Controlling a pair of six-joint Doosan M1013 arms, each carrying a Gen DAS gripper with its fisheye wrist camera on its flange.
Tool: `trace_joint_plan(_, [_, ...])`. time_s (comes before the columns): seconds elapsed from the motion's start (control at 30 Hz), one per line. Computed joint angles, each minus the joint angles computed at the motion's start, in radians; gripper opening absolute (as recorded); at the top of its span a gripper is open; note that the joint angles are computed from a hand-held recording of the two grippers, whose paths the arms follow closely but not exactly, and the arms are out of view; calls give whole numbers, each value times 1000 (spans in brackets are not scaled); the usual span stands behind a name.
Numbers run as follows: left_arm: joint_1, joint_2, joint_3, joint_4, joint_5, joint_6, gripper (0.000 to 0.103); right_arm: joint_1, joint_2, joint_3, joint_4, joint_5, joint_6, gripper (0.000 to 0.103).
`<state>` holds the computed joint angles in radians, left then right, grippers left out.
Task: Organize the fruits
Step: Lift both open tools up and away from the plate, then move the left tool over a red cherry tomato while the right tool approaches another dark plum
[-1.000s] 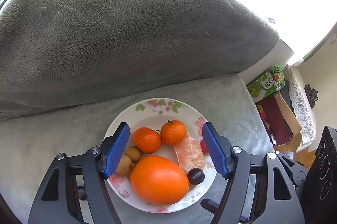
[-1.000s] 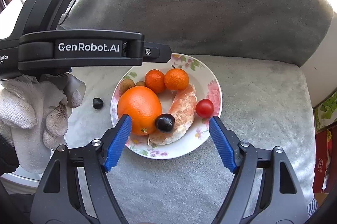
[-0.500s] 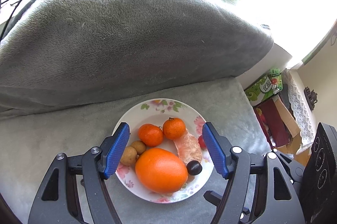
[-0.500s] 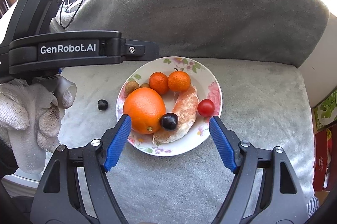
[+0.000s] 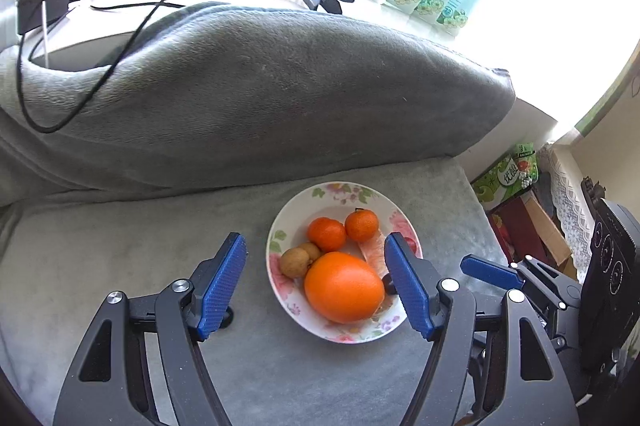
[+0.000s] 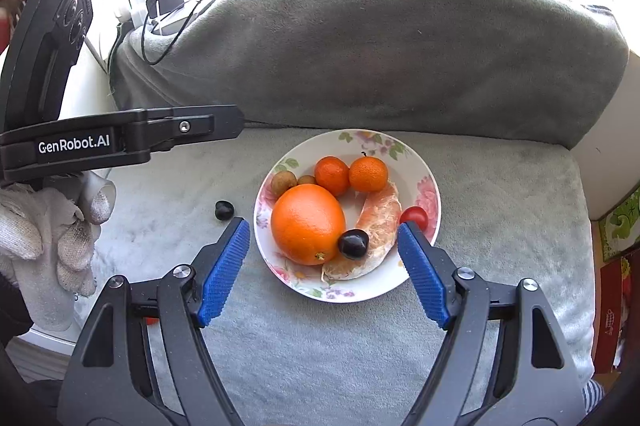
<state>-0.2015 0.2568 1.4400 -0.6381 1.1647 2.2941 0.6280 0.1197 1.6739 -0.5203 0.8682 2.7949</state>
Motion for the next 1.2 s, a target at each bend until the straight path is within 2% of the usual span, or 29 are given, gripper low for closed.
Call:
trace_joint_plan(0.33, [99,-20,9,4,-33,-18,72,2,23,-33,22,-52,-65,79])
trace_joint_plan(0.7, [173,-70,101,60,-45,-36,72,-11,83,-90,166,-122,-277,79])
trace_joint_plan(0.9, [201,-101,166,78,-23,-26,72,-22,130,-132,279,-113,-437,79])
trace_joint_plan(1.07, [209,-118,210,97,-4,-42,72,-39,169,-167,365,-94,-554,67])
trace_joint_plan(1.2, [218,-126,241,103,7,-52,72,-49,202,-197,418,-67,-649,63])
